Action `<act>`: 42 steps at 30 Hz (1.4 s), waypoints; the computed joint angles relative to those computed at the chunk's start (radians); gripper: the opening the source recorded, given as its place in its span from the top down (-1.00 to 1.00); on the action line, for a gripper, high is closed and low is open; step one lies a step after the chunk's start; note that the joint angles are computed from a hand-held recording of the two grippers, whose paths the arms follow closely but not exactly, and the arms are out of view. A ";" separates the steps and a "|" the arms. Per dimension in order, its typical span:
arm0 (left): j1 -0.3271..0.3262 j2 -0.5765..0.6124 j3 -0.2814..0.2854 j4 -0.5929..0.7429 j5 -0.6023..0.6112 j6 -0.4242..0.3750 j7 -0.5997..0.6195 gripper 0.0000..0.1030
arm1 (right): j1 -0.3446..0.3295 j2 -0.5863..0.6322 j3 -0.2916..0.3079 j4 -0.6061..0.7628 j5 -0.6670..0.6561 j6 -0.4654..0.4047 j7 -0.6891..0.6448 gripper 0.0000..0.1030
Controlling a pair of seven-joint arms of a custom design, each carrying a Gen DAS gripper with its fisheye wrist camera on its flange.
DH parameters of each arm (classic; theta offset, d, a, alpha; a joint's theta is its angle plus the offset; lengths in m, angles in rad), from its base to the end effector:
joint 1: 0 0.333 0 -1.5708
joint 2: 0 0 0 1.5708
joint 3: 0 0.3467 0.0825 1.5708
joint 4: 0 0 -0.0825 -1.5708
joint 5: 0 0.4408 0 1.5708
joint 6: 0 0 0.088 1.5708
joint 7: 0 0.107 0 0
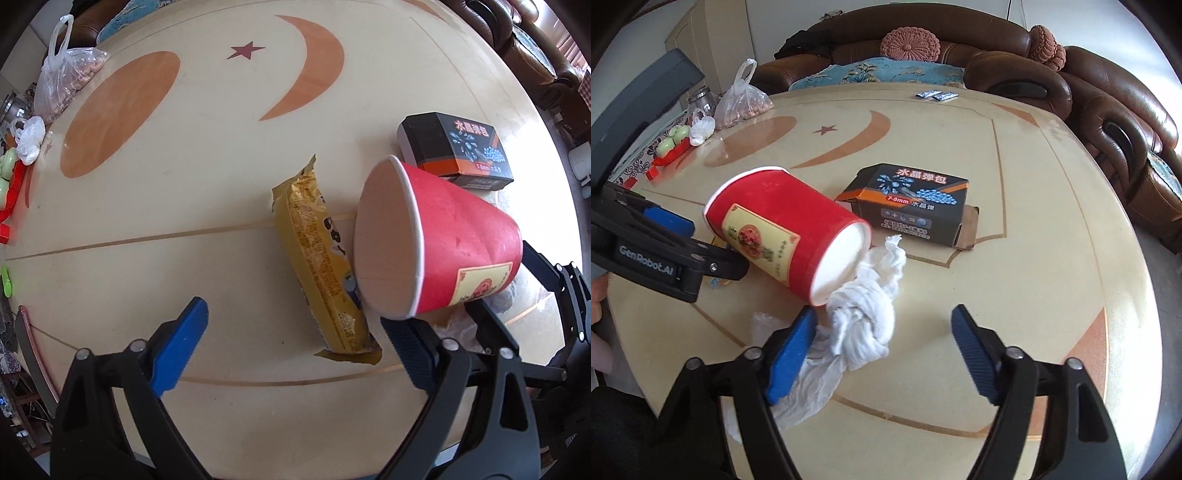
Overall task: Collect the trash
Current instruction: 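Grasp the yellow snack bag with the left tool while the right tool grasps the white tissue, then lift the snack bag and tissue and carry them over the pink bin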
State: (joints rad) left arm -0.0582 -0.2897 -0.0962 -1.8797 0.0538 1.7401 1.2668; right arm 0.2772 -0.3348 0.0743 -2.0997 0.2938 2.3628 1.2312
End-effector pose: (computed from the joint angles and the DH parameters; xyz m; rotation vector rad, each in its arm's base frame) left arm 0.5192 -0.0831 0.6697 -2.2644 1.9549 -0.1248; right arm 0.5093 0.1964 0.6445 -2.2088 1.2392 -0.3260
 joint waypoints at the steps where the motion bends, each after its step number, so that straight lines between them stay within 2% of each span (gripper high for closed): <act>1: 0.001 0.005 0.007 0.002 -0.016 -0.004 0.004 -0.50 | -0.002 -0.001 0.004 -0.001 -0.009 0.004 0.003 -0.20; 4: 0.008 0.010 0.019 0.002 -0.050 0.003 0.014 -0.38 | 0.002 -0.008 0.005 -0.005 -0.016 0.007 -0.003 -0.05; 5: 0.010 0.012 0.016 0.004 -0.045 0.001 0.015 -0.34 | 0.005 -0.010 0.004 -0.007 -0.011 0.010 -0.009 0.26; 6: 0.011 0.011 0.014 0.004 -0.039 0.001 0.014 -0.29 | 0.007 -0.012 0.003 -0.006 -0.008 0.005 -0.014 0.45; 7: 0.012 0.010 0.011 0.003 -0.032 0.000 0.012 -0.25 | 0.007 -0.012 0.005 -0.005 -0.013 0.001 -0.012 0.45; 10: 0.014 0.000 0.015 0.000 -0.040 -0.002 0.012 0.10 | 0.008 -0.016 0.002 -0.003 -0.007 -0.009 -0.011 0.51; 12: 0.014 -0.005 0.023 0.000 -0.064 -0.007 0.015 0.45 | 0.006 -0.022 0.000 -0.004 -0.002 -0.016 -0.007 0.53; 13: 0.011 -0.013 0.018 -0.003 -0.069 -0.012 0.008 0.51 | 0.003 -0.028 -0.001 -0.007 -0.005 -0.017 -0.007 0.53; 27: -0.020 -0.120 -0.022 -0.040 0.034 -0.024 -0.051 0.51 | -0.028 -0.116 -0.010 -0.018 -0.038 -0.035 -0.017 0.56; 35: -0.053 -0.218 -0.042 -0.046 0.078 -0.047 -0.071 0.51 | -0.036 -0.198 -0.012 -0.005 -0.045 -0.083 -0.038 0.56; 42: -0.090 -0.324 -0.062 -0.064 0.096 -0.076 -0.084 0.51 | -0.037 -0.279 -0.029 0.023 -0.015 -0.170 -0.056 0.56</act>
